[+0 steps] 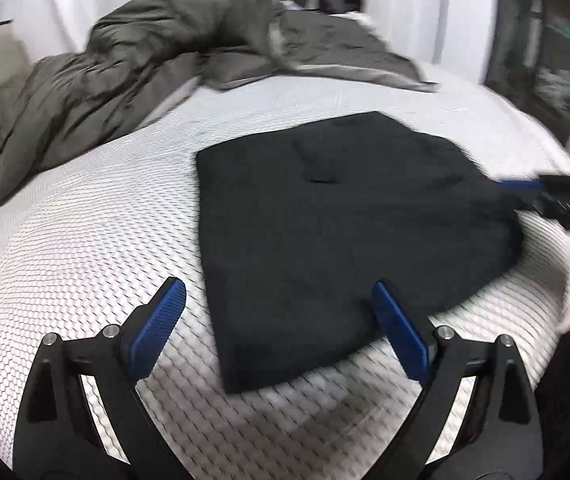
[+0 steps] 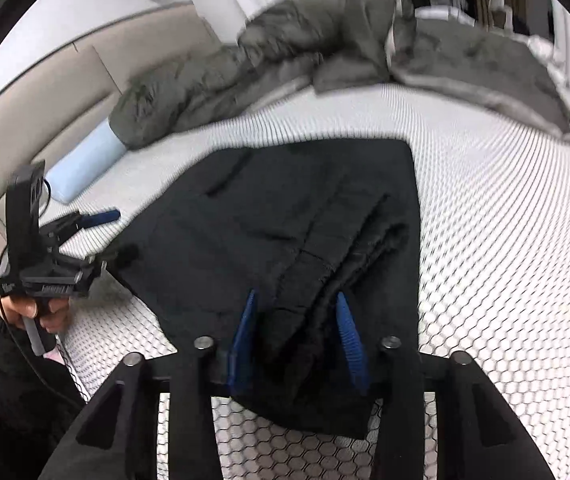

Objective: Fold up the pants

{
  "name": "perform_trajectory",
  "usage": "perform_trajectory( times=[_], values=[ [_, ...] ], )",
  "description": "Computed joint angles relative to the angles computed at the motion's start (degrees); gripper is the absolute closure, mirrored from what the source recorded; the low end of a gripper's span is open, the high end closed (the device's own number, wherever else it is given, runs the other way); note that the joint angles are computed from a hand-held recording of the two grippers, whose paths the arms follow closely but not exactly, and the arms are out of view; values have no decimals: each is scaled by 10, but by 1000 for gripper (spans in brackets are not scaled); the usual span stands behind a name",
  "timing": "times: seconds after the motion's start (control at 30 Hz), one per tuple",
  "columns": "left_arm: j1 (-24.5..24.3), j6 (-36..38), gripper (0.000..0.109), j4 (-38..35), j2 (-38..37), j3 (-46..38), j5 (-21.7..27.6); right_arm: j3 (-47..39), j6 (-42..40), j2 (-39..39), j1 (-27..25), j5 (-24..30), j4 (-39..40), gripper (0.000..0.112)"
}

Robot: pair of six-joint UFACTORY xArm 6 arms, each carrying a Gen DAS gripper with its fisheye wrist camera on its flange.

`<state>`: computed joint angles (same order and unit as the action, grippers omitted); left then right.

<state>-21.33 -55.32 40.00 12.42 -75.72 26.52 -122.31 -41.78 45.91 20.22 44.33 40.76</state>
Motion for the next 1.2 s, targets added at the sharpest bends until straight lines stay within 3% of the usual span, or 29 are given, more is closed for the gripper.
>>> perform_trajectory(
  times=[0.1, 0.13, 0.2, 0.27, 0.33, 0.43, 0.67, 0.83, 0.9, 0.97, 1.1, 1.2],
  values=[
    [-14, -3, 22, 29, -28, 39, -16, 79, -77, -52, 5, -57, 58, 69],
    [-20, 11, 34, 18, -31, 43, -13, 93, -93, -62, 5, -69, 71, 69],
    [-32, -2, 48, 31, -38, 50, 7, 95, -119, -70, 5, -61, 95, 69],
    [-35, 40, 73, -11, -39, 63, -24, 100, -145, -77, 5, -32, 97, 69],
    [-41, 110, 80, -73, -29, 59, -34, 119, -174, -89, 7, -4, 101, 69],
    [-48, 108, 80, -54, -9, 36, -12, 156, -202, -108, 19, 18, 79, 69],
    [-60, 65, 79, 11, 36, -28, 50, 106, -126, -60, 41, 25, -5, 69],
    [-61, 94, 80, 2, 76, -77, 72, 117, -149, -66, 47, 31, 2, 69],
    [-60, 113, 87, -15, 89, -92, 77, 107, -130, -57, 47, 25, -13, 69],
    [-60, 129, 101, -22, 94, -97, 74, 100, -115, -49, 47, 18, -31, 70],
    [-63, 155, 107, -33, 83, -83, 78, 109, -119, -53, 53, -1, -48, 70],
    [-59, 166, 107, -56, 57, -46, 71, 89, -91, -42, 42, 22, -59, 76]
  ],
)
